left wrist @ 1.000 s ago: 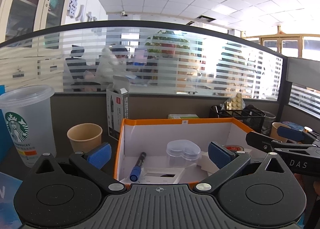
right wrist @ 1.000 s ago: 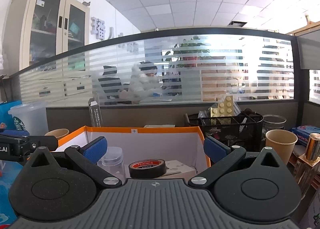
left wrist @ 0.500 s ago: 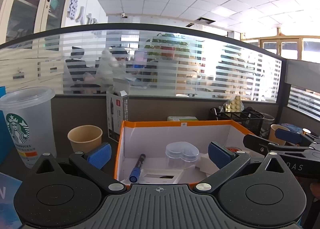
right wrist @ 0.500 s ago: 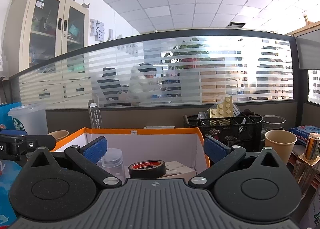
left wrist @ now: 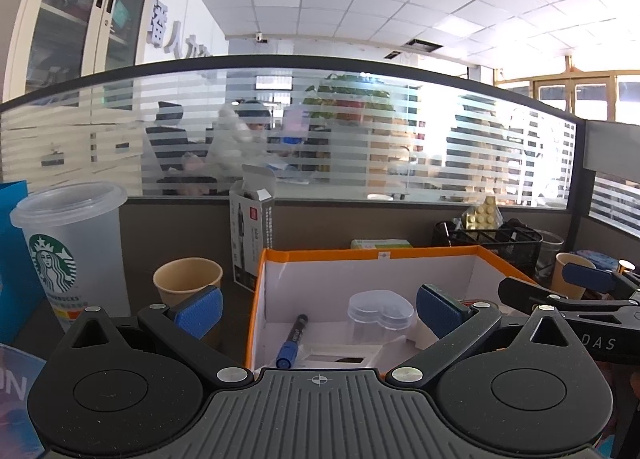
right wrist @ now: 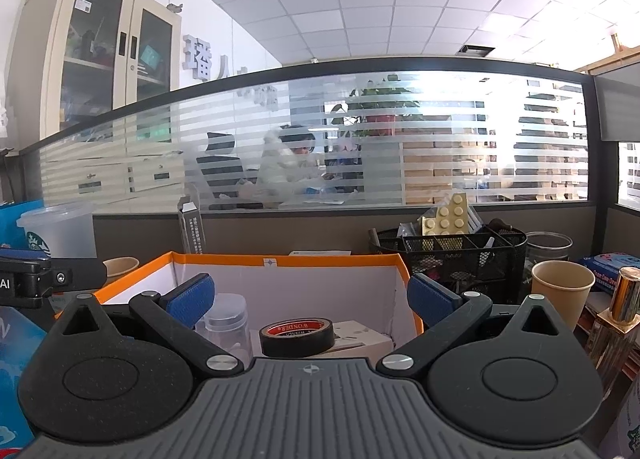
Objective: Organize rigid objects
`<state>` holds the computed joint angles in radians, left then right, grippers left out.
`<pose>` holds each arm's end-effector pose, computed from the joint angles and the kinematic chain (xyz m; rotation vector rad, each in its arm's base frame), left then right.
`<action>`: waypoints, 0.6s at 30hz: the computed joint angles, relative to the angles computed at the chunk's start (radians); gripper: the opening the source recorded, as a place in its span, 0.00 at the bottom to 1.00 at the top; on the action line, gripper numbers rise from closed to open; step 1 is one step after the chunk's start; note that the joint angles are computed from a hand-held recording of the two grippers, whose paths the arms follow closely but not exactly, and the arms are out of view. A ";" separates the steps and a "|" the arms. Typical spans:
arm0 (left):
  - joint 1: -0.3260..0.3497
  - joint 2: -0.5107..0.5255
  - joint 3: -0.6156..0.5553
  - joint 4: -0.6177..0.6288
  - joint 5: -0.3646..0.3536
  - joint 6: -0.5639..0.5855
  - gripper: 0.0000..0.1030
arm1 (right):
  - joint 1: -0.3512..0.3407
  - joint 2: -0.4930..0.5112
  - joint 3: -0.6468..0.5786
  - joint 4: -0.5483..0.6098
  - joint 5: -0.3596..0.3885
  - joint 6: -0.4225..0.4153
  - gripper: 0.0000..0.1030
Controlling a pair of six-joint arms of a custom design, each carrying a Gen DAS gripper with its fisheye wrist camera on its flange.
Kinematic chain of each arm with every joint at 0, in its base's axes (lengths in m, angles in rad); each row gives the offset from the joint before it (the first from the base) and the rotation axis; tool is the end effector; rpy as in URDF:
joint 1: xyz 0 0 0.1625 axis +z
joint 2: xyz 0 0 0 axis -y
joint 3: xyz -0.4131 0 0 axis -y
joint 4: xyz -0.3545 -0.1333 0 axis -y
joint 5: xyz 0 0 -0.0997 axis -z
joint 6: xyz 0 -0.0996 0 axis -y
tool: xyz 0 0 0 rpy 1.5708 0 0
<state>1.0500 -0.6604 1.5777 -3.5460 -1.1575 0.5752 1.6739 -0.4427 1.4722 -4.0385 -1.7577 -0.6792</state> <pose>-0.1831 -0.6675 0.1766 0.9885 2.1780 -1.3736 0.1827 -0.6508 0.1215 0.6217 -1.9457 1.6547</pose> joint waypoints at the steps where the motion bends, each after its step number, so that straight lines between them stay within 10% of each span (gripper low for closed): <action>1: -0.001 0.000 0.002 -0.006 0.002 0.002 1.00 | 0.000 0.000 0.000 0.000 0.000 0.000 1.00; 18: -0.006 -0.002 0.024 -0.046 0.002 0.008 1.00 | 0.002 -0.001 0.002 0.008 0.003 -0.009 1.00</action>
